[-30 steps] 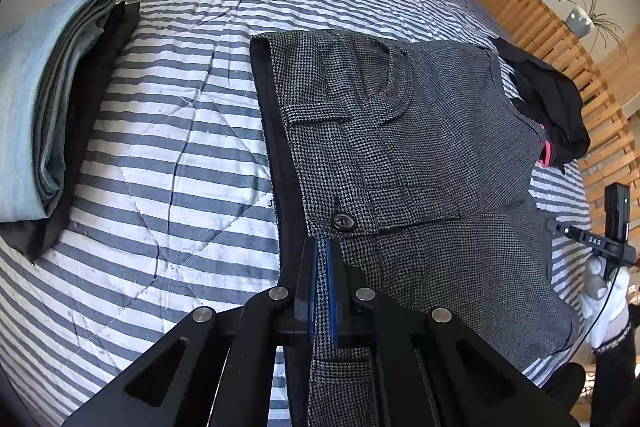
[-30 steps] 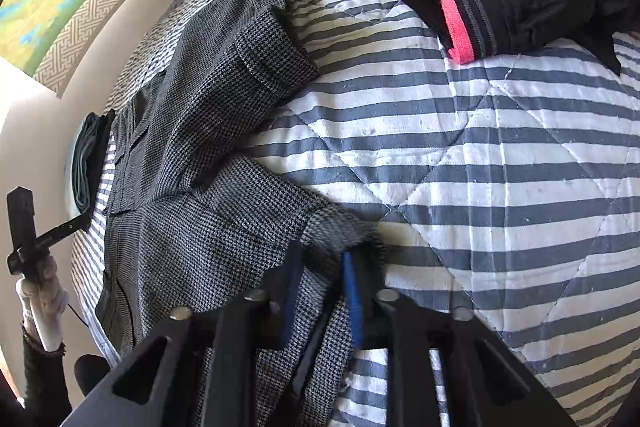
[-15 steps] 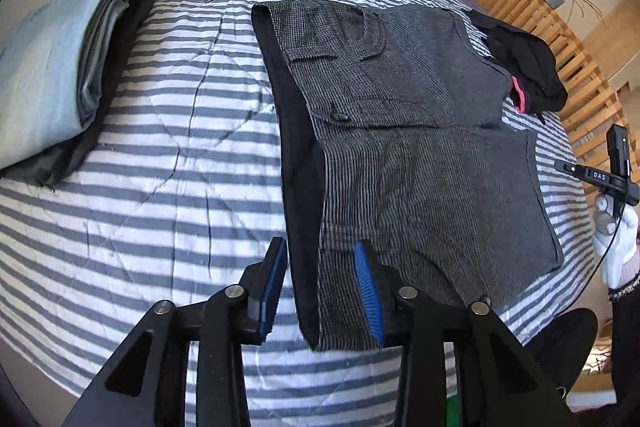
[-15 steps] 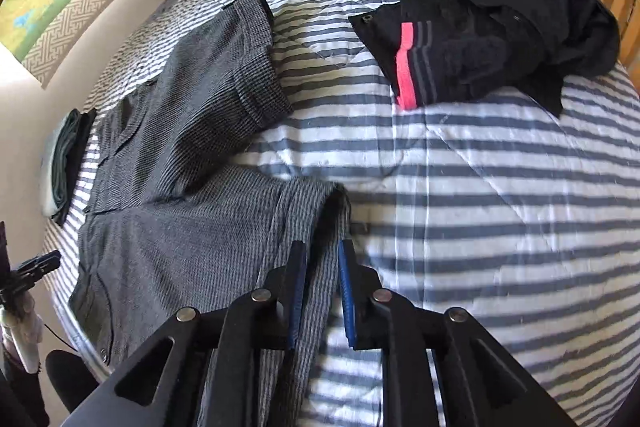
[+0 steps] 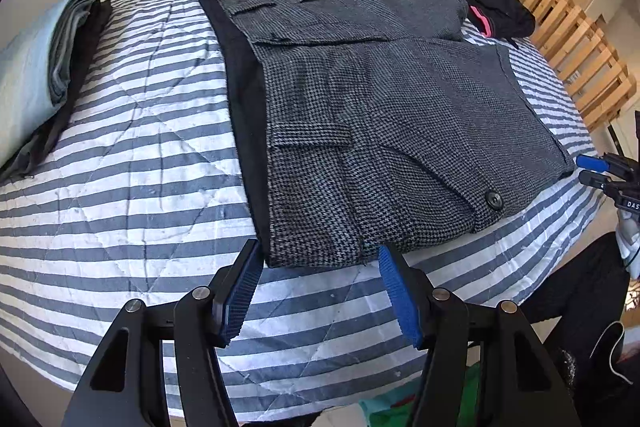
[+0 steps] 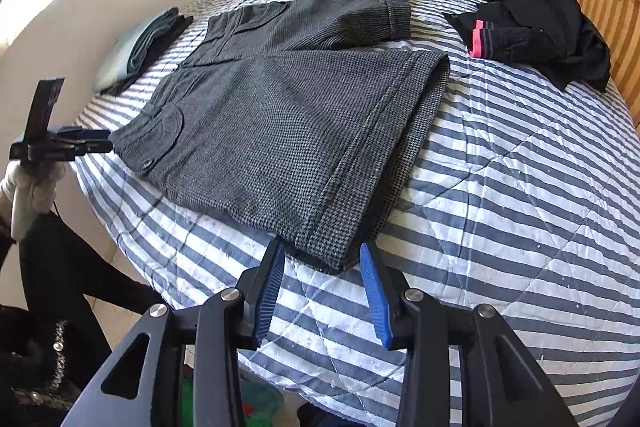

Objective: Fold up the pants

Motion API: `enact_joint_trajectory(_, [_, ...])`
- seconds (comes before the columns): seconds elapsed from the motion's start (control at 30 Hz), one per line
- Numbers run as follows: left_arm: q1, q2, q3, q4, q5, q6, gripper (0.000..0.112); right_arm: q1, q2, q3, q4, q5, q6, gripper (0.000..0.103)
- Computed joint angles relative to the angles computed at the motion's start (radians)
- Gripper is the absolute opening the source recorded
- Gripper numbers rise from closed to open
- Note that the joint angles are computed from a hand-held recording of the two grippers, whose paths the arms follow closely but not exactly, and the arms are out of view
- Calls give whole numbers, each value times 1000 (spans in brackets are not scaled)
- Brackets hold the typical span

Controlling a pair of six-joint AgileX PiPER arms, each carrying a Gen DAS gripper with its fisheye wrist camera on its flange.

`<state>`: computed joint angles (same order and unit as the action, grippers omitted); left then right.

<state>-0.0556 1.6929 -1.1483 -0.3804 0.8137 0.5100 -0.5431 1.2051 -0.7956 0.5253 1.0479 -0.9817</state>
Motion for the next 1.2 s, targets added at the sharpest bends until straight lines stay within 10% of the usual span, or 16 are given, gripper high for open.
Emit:
enact_joint_trajectory(0.13, [-16,7,31,6,-64,15,54,90,-16,51,-41,-105,21,40])
enact_joint_trajectory(0.33, [-49,-33,57,52,-104,1,3,232,-46,117,-155,-260,70,35])
enact_joint_trajectory(0.43, [-13,-30,14,-3,-63,-5,2,303,-60,119,-279,-301,164,12])
enact_joint_trajectory(0.67, [88,-81,-32,-141,37,65,2,201,-128,-12,-150,-182,63,10])
enact_joint_trajectory(0.93, [76,-58,21,-108,-6,20,2,380,-74,30,-392,-288,321,10])
enact_joint_trajectory(1.2, [205,-79,-124,-243,172,46,2,257,-115,-84,-224,-195,210,10])
